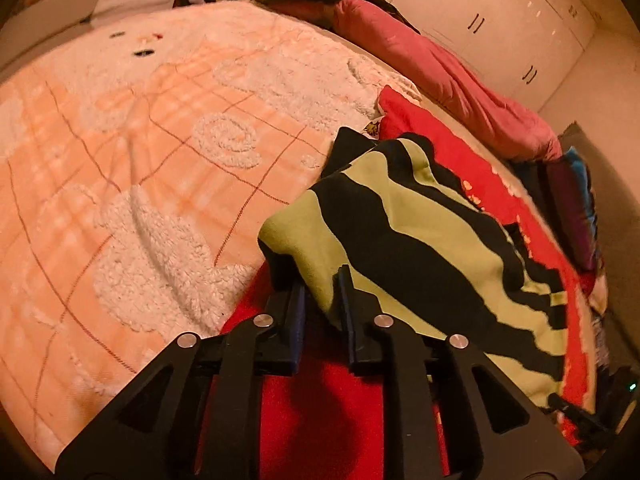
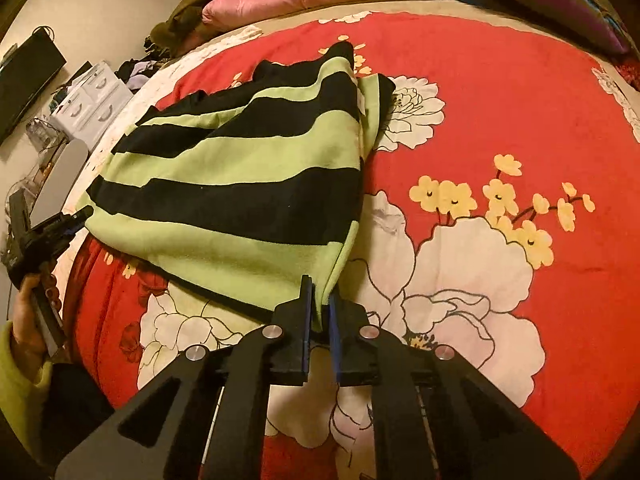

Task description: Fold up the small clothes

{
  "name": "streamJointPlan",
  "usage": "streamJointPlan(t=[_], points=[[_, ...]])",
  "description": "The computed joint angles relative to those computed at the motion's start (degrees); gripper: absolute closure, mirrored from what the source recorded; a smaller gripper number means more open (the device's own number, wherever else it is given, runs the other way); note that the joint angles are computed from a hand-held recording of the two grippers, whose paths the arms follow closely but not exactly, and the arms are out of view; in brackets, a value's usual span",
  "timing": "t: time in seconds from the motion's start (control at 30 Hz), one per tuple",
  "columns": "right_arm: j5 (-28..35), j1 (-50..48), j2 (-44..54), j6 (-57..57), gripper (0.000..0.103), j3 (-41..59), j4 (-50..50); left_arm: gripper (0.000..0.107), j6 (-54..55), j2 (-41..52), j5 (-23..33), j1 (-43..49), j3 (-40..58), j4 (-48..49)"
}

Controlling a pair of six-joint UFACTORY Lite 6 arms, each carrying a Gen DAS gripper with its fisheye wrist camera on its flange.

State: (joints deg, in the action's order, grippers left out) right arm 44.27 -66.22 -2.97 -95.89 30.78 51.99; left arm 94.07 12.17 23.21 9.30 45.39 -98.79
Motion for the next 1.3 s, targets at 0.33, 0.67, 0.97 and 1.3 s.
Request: streamJointPlan(t=[0.33,0.67,0.97,1.3], points=[[8.16,-5.53,-4.41,2.48,0.07,2.84,0.21,0.076,24.41,-14.53,-6.9,-2.72,-8.96,-23.22],[7.65,6.22,-19.95,3.41,0.057,-4.91,3.88,0.049,39.27,-17.86,-12.51,-15.9,-10.44,-33.85],[-7.74,25.05,-19.66,9.28,0.042,-7.92,7.59,0.038,33.44,-10.03,-16.22,-18.3,-6.69,-26.81],[-12.6,24.51,-6.42,8.74,0.041,-5.73,11.2,0.038,34.5,-6.43,-17.03,-18.66,-5.1,-26.91]])
